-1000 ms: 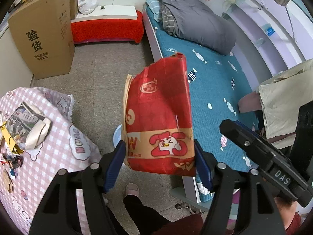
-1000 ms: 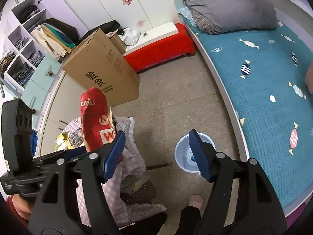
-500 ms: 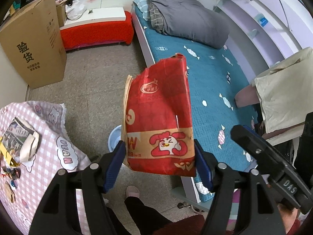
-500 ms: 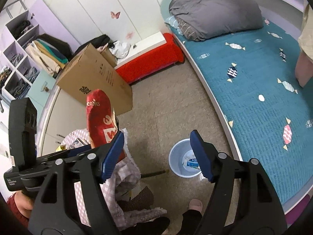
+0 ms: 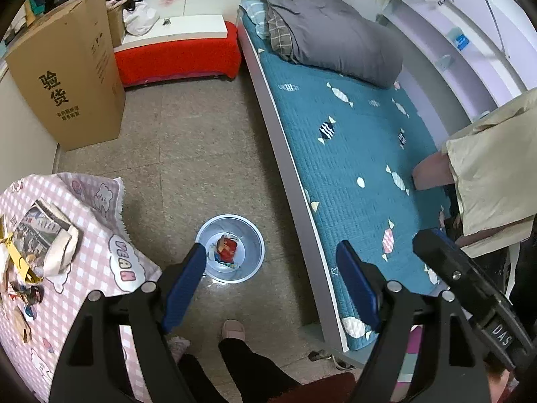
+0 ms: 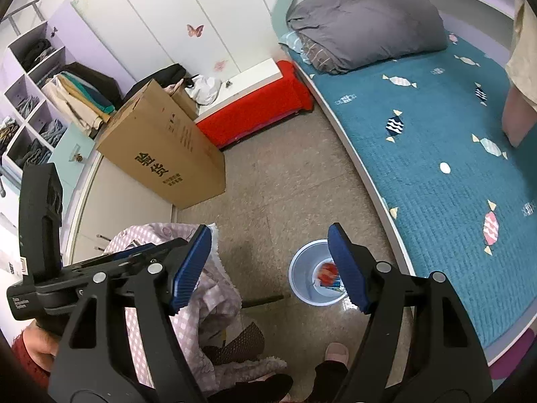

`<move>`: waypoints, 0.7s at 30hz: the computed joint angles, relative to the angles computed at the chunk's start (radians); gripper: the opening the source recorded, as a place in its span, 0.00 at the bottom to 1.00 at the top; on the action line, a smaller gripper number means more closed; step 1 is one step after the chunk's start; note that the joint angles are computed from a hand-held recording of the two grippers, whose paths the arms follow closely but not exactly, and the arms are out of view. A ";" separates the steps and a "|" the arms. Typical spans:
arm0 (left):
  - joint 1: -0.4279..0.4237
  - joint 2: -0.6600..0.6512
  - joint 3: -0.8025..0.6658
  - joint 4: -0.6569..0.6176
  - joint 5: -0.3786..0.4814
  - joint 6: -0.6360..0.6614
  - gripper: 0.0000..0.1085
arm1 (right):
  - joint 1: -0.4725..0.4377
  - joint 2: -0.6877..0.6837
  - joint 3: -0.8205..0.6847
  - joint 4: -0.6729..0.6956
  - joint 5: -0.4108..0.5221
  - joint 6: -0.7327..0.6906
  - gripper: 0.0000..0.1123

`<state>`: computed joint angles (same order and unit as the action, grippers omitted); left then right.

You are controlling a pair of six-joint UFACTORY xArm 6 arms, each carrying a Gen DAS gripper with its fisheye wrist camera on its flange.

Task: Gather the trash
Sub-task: 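Open both tools to drop the items into the bucket, then return to the table and grasp the beige cloth with the left tool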

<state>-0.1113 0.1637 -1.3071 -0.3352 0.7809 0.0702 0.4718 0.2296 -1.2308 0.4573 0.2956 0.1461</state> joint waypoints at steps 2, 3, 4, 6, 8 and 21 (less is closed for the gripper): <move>0.010 -0.020 0.023 -0.011 -0.007 0.003 0.72 | 0.010 0.009 -0.015 0.007 0.011 -0.013 0.63; 0.015 -0.029 0.033 -0.017 -0.009 0.004 0.72 | 0.015 0.011 -0.017 0.015 0.012 -0.023 0.63; 0.020 -0.038 0.043 -0.020 -0.012 0.005 0.72 | 0.021 0.015 -0.023 0.021 0.014 -0.030 0.63; 0.034 -0.064 0.073 -0.017 -0.021 -0.002 0.72 | 0.034 0.026 -0.039 0.038 0.026 -0.050 0.64; 0.051 -0.094 0.110 -0.014 -0.030 -0.010 0.72 | 0.050 0.041 -0.059 0.059 0.040 -0.072 0.64; 0.340 -0.314 0.381 0.017 -0.056 -0.061 0.72 | 0.226 0.271 -0.397 0.088 0.228 -0.144 0.64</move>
